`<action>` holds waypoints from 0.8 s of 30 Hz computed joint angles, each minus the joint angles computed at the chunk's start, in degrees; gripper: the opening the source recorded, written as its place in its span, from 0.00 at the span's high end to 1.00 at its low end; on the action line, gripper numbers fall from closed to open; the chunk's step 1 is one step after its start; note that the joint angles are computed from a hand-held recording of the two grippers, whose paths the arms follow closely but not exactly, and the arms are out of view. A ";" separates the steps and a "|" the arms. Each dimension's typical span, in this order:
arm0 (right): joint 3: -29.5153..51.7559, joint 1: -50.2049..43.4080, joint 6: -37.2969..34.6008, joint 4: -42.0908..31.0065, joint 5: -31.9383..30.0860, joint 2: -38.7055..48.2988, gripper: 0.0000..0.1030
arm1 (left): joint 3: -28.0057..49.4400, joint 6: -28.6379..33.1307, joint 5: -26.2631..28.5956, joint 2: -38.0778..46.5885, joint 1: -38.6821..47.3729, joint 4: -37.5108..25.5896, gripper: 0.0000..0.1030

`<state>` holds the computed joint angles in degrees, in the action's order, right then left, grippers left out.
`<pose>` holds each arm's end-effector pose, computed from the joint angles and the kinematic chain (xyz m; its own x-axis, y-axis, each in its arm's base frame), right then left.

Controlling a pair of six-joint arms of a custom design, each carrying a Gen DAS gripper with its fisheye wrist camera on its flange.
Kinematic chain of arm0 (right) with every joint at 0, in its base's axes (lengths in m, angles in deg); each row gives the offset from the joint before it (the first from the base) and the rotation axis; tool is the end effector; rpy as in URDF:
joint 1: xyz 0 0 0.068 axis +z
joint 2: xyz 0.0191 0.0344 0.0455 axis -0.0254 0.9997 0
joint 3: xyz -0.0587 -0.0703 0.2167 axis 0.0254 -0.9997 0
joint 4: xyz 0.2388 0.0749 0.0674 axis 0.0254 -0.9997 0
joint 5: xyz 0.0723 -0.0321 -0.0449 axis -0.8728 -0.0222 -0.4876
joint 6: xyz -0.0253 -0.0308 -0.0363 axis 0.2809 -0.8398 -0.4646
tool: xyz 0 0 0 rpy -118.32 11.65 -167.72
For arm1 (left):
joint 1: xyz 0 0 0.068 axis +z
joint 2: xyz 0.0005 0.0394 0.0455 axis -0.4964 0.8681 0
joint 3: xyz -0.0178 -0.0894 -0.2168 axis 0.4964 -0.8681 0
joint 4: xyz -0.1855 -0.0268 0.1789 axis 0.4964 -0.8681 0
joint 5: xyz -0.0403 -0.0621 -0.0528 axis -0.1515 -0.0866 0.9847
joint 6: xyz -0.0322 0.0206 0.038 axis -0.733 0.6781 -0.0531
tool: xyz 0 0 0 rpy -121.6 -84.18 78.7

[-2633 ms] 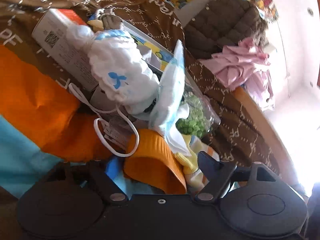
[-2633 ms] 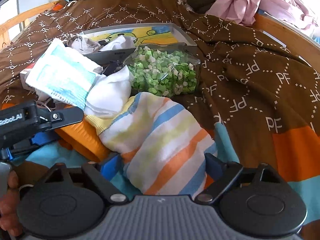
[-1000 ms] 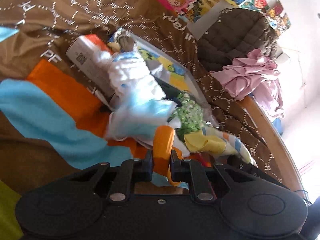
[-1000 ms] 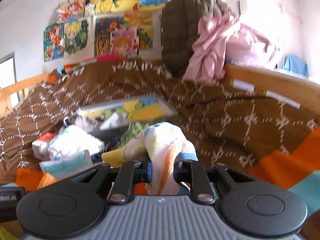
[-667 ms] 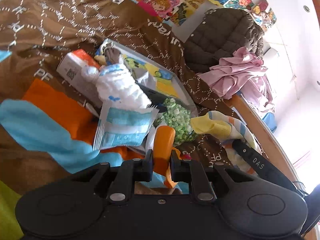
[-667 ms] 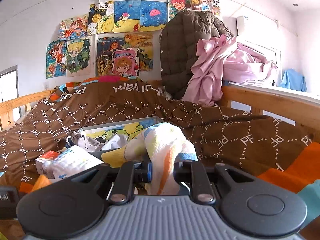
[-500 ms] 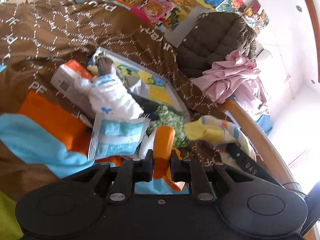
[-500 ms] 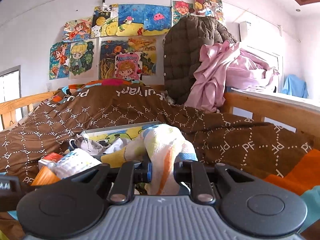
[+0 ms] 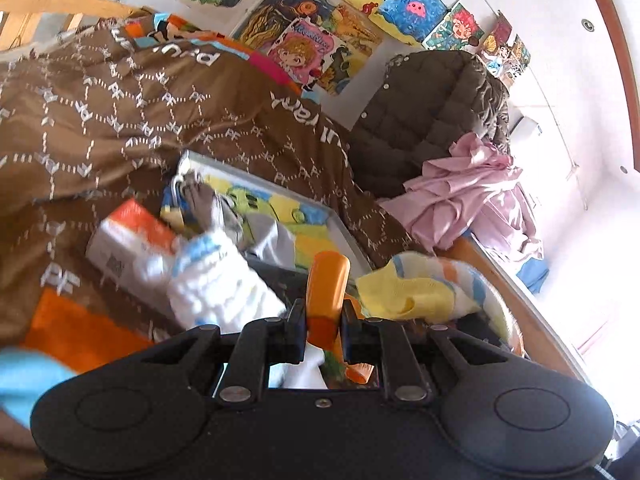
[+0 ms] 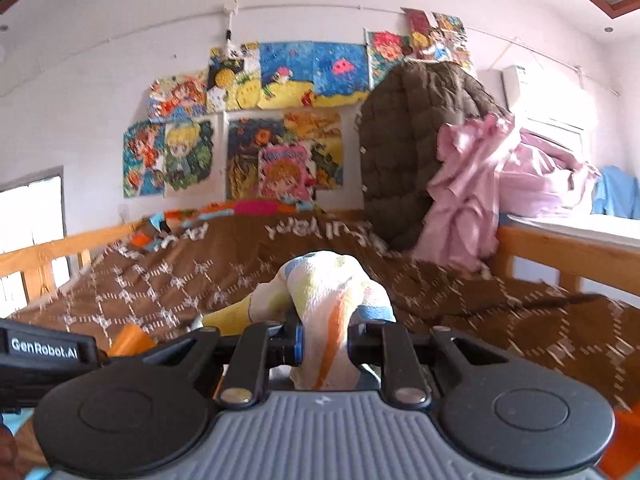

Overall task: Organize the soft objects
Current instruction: 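Lift striped towel with right gripper while left gripper lifts orange piece, then lower orange piece into tray with left gripper while right gripper lowers striped towel there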

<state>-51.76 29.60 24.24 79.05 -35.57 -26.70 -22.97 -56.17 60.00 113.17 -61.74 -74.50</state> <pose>0.1966 0.1026 0.2264 -0.1125 0.0079 -0.9936 -0.1474 0.9888 0.0245 0.1700 -0.0971 0.2074 -0.4545 -0.4814 -0.7494 0.0625 0.8221 -0.5659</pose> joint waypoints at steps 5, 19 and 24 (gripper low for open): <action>6.76 -3.87 -2.09 10.91 -4.39 16.63 0.80 | 5.64 4.79 5.94 9.18 7.95 4.25 0.83; 26.76 -14.84 5.65 20.31 -16.81 49.73 0.80 | 27.96 12.24 15.13 45.52 20.90 17.60 0.83; 33.82 -16.24 7.45 17.47 -19.73 57.63 0.80 | 35.60 11.79 14.36 56.25 22.07 19.24 0.83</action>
<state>-17.95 13.36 31.70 96.52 -55.30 30.93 12.62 -44.37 74.35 169.43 -39.68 -55.26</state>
